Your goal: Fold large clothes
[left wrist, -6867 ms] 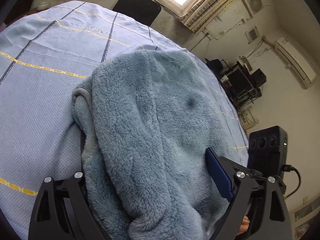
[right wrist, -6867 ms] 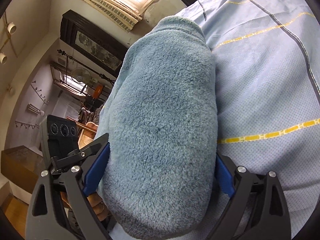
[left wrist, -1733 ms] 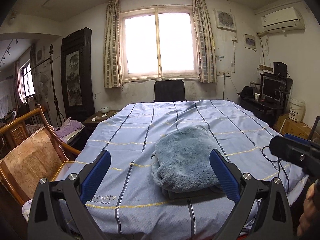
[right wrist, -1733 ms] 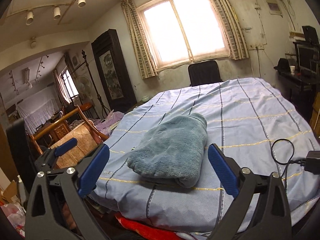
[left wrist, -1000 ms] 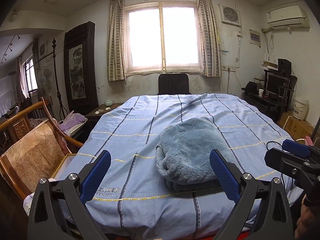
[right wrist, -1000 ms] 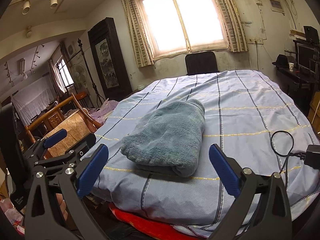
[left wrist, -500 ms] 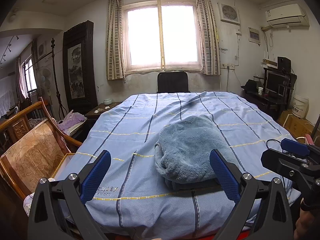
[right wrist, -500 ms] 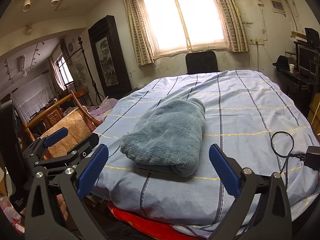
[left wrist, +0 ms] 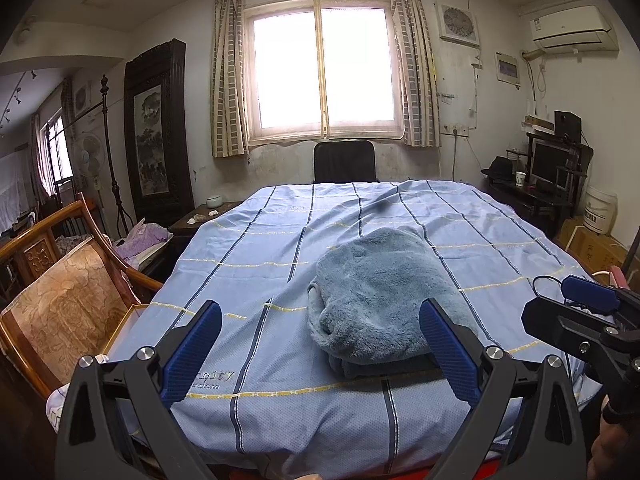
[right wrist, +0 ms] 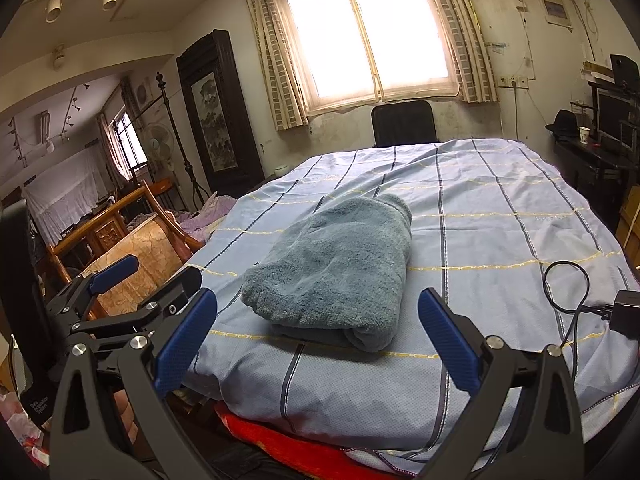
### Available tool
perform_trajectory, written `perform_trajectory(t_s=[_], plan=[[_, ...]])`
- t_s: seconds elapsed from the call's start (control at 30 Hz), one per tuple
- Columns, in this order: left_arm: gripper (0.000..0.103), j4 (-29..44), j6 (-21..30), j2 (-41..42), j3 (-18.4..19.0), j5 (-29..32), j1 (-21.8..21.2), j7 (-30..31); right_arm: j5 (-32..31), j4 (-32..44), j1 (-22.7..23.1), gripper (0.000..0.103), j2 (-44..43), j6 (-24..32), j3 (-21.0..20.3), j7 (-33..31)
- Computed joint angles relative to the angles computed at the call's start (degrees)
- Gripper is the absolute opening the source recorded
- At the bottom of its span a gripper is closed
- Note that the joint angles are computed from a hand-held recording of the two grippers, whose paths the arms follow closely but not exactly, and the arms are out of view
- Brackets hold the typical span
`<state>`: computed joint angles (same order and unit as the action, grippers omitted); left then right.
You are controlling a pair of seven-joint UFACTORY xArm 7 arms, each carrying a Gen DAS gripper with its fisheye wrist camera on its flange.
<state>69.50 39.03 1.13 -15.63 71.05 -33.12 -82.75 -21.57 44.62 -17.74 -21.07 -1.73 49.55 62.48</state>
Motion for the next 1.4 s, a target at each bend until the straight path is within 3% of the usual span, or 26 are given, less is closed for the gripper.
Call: perform_trajectory(t_s=[1.4], plan=[[0.099, -0.6, -1.2, 0.8, 0.2, 0.3, -0.3, -0.4, -1.5, 0.4, 1.1, 0.098, 0.6, 0.6, -0.8, 1.3]])
